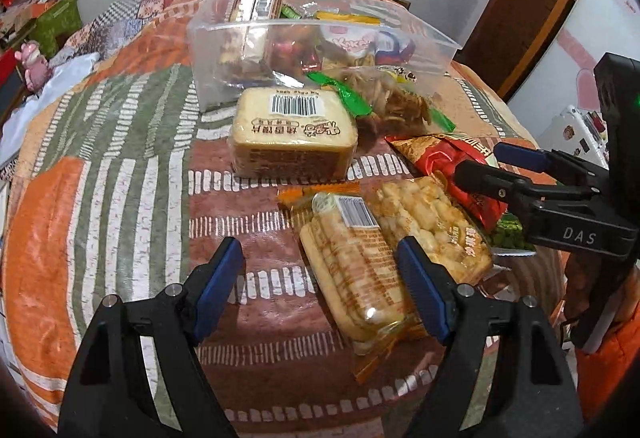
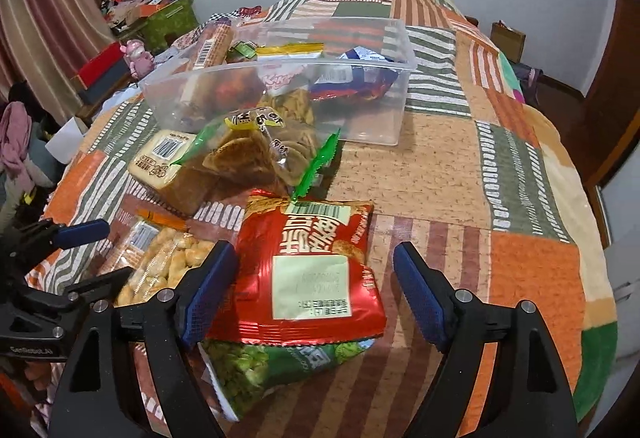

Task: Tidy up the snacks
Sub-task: 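Grasp the red snack bag with the right tool while the left grasps the breadstick pack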

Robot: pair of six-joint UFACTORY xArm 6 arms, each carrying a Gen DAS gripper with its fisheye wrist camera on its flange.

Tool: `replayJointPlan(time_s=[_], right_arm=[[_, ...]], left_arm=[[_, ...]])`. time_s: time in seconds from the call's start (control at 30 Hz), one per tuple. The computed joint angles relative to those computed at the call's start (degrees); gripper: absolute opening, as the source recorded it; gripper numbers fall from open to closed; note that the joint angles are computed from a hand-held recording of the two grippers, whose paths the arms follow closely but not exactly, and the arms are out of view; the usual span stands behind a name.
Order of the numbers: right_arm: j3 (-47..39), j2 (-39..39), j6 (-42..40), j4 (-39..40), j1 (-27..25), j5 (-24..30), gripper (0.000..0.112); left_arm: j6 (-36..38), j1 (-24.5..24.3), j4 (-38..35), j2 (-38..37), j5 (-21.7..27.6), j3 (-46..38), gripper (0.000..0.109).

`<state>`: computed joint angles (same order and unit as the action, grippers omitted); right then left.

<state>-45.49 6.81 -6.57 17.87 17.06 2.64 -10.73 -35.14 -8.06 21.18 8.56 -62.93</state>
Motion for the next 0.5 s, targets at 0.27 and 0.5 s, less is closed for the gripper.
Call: replayJointPlan(time_s=[0.27,0.5], right_arm=[[-1.8,2.08,-8.49,10.32,1.65,0.73,0.077],[-0.21,0.69,-11.73,14.27,2.18,-0.98,0.066]], left_arm=[[2.79,-0.35,-4.92,1.93,-1.28,-0.98,0.068],[6.82,-1.69,-7.79,1.59,-3.25,-0.57,0.036]])
